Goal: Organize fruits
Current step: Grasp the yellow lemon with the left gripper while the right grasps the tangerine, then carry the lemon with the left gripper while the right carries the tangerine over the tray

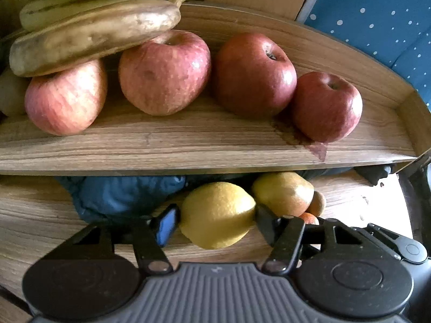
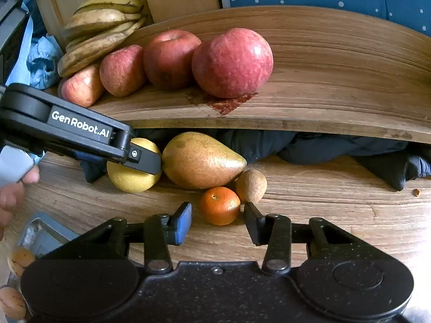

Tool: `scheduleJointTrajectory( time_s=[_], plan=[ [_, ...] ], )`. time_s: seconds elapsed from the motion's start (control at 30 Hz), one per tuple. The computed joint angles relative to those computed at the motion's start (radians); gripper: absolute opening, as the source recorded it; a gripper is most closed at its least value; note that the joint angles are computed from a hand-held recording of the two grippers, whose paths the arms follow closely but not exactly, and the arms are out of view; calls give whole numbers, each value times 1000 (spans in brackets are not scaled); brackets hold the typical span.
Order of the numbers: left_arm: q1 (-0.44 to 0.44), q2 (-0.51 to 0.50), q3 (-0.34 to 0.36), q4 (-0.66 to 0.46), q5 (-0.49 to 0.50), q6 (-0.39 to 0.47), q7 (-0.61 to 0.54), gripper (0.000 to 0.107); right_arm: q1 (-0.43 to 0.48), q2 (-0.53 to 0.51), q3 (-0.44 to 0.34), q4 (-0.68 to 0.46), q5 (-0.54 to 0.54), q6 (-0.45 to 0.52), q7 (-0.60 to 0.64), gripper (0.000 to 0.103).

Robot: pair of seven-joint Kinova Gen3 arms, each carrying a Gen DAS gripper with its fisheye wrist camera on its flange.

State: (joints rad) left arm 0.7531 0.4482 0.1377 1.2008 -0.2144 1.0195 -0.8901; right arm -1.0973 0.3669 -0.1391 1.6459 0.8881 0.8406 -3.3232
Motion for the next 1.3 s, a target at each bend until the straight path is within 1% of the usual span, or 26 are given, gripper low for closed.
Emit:
scheduleJointTrajectory(
  time_s=[0.03, 0.17, 0.23, 0.4, 0.63, 0.8, 0.97, 1.1, 1.3],
  plan=[
    [-1, -1, 0, 1, 1, -2, 1, 66, -1, 1, 1, 0, 2, 0, -2, 43],
    [-1, -12, 0, 18, -1, -11, 6, 66, -7, -3, 2, 9, 13, 3, -24, 35],
    [-2, -12, 1, 19, -1, -11, 8, 66, -8, -11, 0, 24, 22, -4, -41, 35],
    [-2, -29, 5, 52, -1, -26, 18, 65, -5, -11, -7, 23, 27, 2, -47, 34],
    [-13, -67, 15, 125, 4, -82, 21, 65, -20, -24, -13, 46, 70, -1, -95, 34],
    [-22, -93, 25, 160, 5, -102, 20, 65, -25, -30, -28, 46, 78, 16, -110, 34],
    [-31, -107, 38, 175, 10, -114, 9, 65, -39, -33, -40, 33, 84, 52, -119, 34],
    [-30, -144, 47, 211, 12, -124, 9, 65, -65, -26, -48, 12, 95, 100, -127, 34],
    [-57, -192, 72, 263, 42, -145, -40, 65, -115, -22, -65, -15, 112, 175, -158, 34]
  ],
)
